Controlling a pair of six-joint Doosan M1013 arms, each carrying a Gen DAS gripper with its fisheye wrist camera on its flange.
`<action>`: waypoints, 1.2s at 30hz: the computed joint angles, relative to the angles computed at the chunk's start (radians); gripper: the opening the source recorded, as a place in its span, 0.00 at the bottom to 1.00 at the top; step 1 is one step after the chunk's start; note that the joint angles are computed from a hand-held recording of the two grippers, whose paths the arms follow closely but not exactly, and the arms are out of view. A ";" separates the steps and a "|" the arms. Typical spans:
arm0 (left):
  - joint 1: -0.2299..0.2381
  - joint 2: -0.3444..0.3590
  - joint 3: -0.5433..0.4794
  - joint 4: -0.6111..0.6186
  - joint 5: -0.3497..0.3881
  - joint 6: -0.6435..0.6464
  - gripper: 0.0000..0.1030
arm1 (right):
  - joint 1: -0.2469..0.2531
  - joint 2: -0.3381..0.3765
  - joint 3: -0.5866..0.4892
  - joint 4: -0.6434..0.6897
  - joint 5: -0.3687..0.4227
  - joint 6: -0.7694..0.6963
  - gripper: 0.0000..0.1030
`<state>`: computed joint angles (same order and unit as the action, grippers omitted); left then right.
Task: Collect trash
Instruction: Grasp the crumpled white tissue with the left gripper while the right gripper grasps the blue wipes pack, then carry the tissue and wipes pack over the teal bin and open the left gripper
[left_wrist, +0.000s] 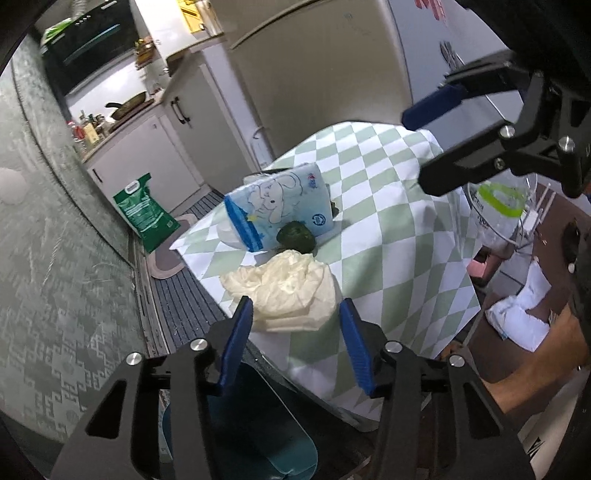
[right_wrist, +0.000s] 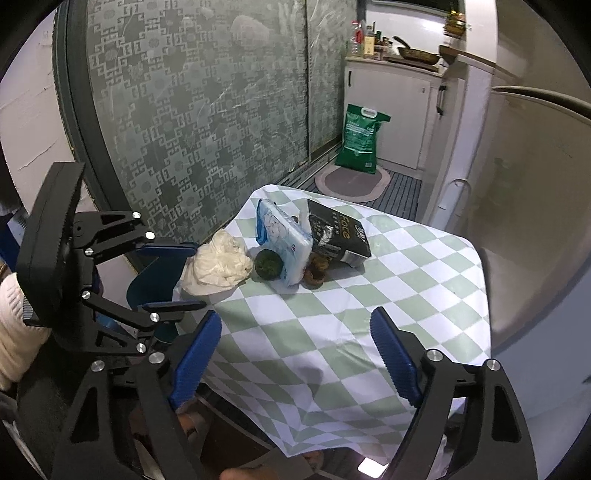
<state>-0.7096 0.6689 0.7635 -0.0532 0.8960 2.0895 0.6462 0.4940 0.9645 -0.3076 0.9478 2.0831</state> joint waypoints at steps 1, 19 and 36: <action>0.003 0.010 -0.016 -0.013 0.018 0.015 0.49 | -0.004 0.005 -0.007 0.015 0.001 -0.014 0.77; 0.052 0.050 -0.087 -0.261 0.094 -0.012 0.13 | -0.050 0.086 -0.113 0.130 0.000 -0.073 0.42; 0.089 -0.004 0.035 -0.443 -0.032 -0.051 0.09 | -0.037 0.109 -0.149 0.054 -0.022 -0.073 0.10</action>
<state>-0.6207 0.6647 0.7981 -0.4964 0.8643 2.0383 0.6088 0.6033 0.8156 -0.2535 0.9259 2.0099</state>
